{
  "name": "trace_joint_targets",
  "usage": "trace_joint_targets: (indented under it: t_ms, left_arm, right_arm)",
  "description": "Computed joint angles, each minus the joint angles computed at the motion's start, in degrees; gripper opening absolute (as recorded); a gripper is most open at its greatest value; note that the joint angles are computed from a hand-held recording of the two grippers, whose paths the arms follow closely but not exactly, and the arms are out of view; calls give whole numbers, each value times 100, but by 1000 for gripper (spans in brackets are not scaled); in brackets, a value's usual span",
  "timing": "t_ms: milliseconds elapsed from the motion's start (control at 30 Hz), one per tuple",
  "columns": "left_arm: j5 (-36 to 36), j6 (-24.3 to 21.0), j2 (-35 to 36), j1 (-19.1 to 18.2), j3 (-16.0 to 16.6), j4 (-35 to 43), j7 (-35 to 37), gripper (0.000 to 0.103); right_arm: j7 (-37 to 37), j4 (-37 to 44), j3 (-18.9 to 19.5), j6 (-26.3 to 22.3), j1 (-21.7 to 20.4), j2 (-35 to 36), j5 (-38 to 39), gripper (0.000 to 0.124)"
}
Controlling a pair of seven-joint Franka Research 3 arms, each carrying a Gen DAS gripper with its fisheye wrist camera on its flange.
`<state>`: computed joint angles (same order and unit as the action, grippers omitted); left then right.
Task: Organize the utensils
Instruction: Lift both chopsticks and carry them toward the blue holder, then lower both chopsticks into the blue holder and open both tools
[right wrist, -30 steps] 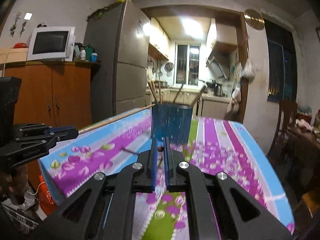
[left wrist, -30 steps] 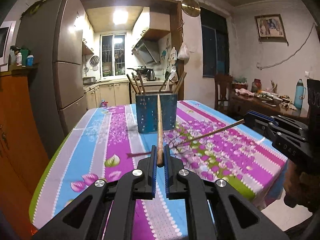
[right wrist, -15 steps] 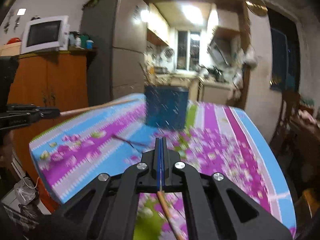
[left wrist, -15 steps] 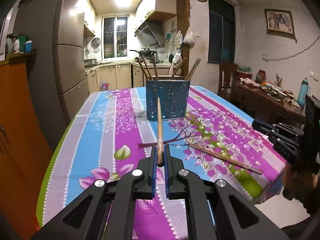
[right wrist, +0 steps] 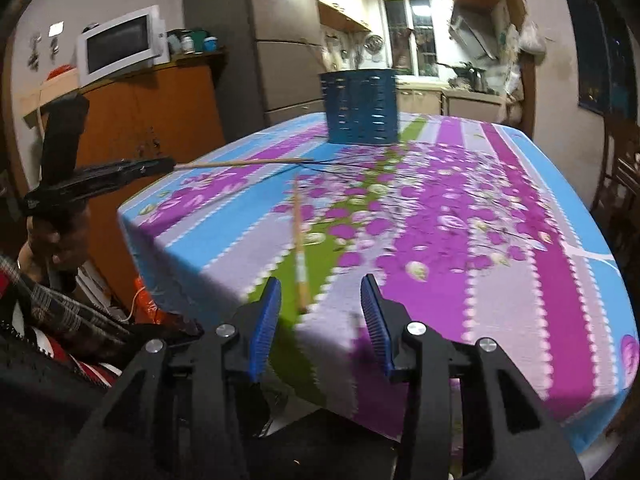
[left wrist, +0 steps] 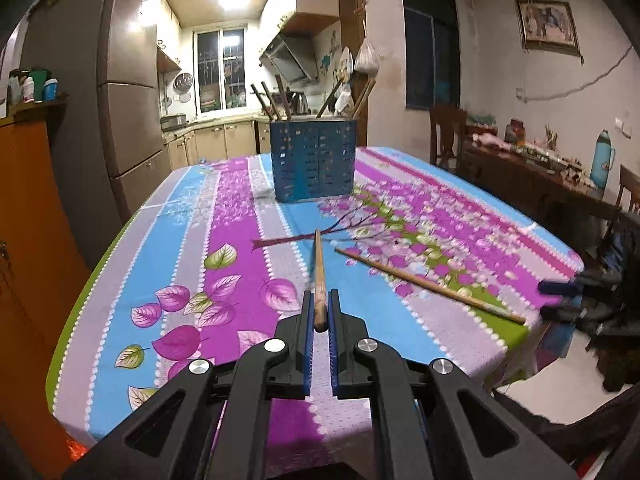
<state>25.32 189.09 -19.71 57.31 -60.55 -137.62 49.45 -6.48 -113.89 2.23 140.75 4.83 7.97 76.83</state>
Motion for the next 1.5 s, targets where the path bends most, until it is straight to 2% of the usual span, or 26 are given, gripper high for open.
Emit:
trace_joint_targets:
  t_ms: [100, 133, 167, 200, 233, 333, 500, 733, 867, 1033, 1233, 1333, 1433, 1500]
  left_arm:
    - [-53, -11, -139, 76, -99, -11, -70, 8]
    - [-52, -53, -174, 74, -111, -10, -95, 8]
    - [-28, -81, -193, 83, -118, -10, -121, 8]
    - [-7, -112, -254, 142, -178, -17, -171, 8]
    - [26, -122, -299, 194, -222, -23, -222, 8]
    - [73, -53, -509, 392, -369, -68, -409, 8]
    - [-50, 223, -706, 531, -384, -81, -504, 8]
    - [-344, 525, -816, 807, -498, 114, -215, 8]
    - [-507, 668, -534, 998, -649, 322, 120, 8]
    - [-722, 659, -10, 1248, -873, 706, 600, 8]
    - [-915, 410, 780, 1200, -890, 1235, 1194, 7]
    - [-897, 69, 1102, 1181, -922, 1595, 1486, 7]
    - [-550, -390, 1399, 1060, -838, 2014, 1559, 7]
    - [-240, -604, 1535, 1316, -1096, 2259, 1459, 7]
  right_arm:
    - [-204, -32, 64, 209, 79, 50, 84, 36]
    - [-246, -26, 83, 267, 102, 84, 102, 31]
    - [-330, -46, 112, 398, 138, 103, 149, 19]
    - [-692, -103, 172, 691, 181, 93, 492, 13]
    - [-824, -116, 178, 727, 184, 100, 638, 6]
    - [-817, -115, 184, 795, 211, 125, 972, 5]
    - [-799, -22, 180, 898, 252, 112, 1339, 5]
    - [-1062, 472, 148, 851, 289, 123, 1817, 5]
    - [-1077, 904, 190, 837, 304, 281, 1870, 5]
    - [-579, 1648, 281, 714, 283, 591, 1477, 5]
    - [14, 2485, 467, 699, 251, 914, 875, 5]
    - [503, 2960, 558, 694, 243, 1135, 404, 5]
    - [983, 3403, 661, 742, 229, 1355, -65, 5]
    - [1266, 3666, 730, 740, 203, 1475, -324, 5]
